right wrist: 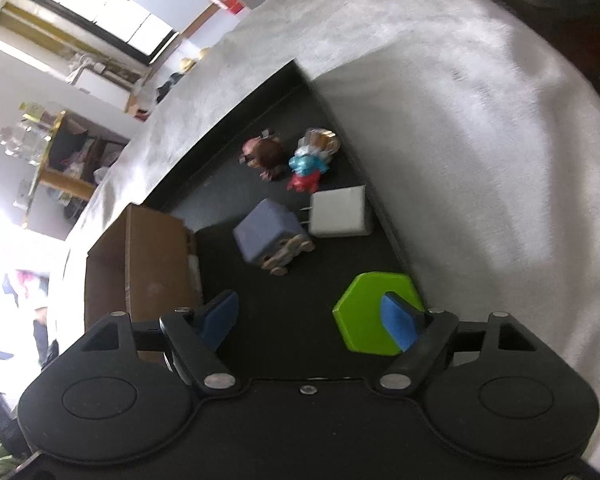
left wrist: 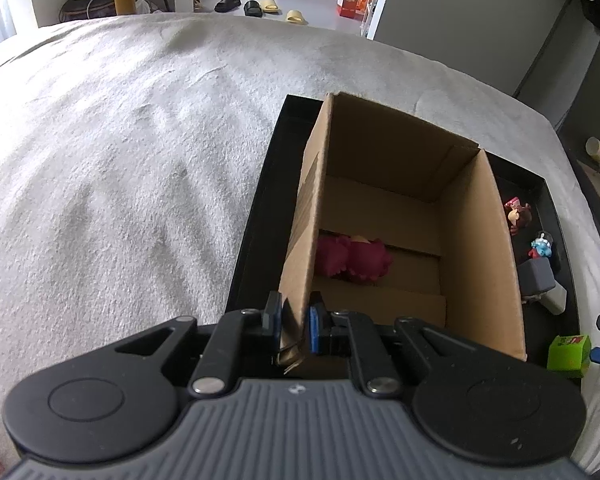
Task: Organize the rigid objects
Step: 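Move the right gripper to the green hexagonal block and close on it, then carry the green block with the right gripper over the box and lower it in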
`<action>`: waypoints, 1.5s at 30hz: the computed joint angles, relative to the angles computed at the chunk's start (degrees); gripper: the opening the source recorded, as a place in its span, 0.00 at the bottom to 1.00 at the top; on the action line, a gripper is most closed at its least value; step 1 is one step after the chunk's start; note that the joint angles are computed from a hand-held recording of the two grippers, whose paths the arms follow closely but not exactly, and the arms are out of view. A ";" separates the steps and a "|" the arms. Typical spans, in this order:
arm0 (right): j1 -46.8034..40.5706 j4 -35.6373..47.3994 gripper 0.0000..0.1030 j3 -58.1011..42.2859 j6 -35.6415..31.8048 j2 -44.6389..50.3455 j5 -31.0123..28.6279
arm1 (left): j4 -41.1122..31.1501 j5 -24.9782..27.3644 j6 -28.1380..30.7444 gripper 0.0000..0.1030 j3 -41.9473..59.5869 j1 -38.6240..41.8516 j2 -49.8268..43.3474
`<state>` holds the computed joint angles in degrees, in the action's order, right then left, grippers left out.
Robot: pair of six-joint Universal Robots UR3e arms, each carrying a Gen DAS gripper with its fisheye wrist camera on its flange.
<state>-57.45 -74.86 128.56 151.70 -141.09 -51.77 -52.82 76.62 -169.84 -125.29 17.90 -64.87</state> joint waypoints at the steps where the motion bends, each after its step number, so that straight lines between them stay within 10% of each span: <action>1: -0.10 -0.59 0.76 0.14 0.48 -0.34 -0.59 | 0.01 0.14 -0.16 0.12 0.12 -0.17 -0.09; 19: 15.62 -24.52 0.70 4.50 13.36 7.70 -9.80 | 0.45 0.67 -1.39 0.12 0.56 -0.81 -0.92; 31: 29.54 -37.86 0.46 5.14 20.46 15.76 -19.80 | 0.21 -0.78 -0.35 0.12 -0.09 0.59 -0.24; 45: 34.50 -35.10 0.45 0.18 20.91 15.18 -19.96 | -0.57 -2.41 0.93 0.12 -0.88 2.25 0.62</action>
<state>-22.95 -109.96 128.74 172.61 -125.91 -71.73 -53.38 74.21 -168.91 -126.16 20.15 -64.25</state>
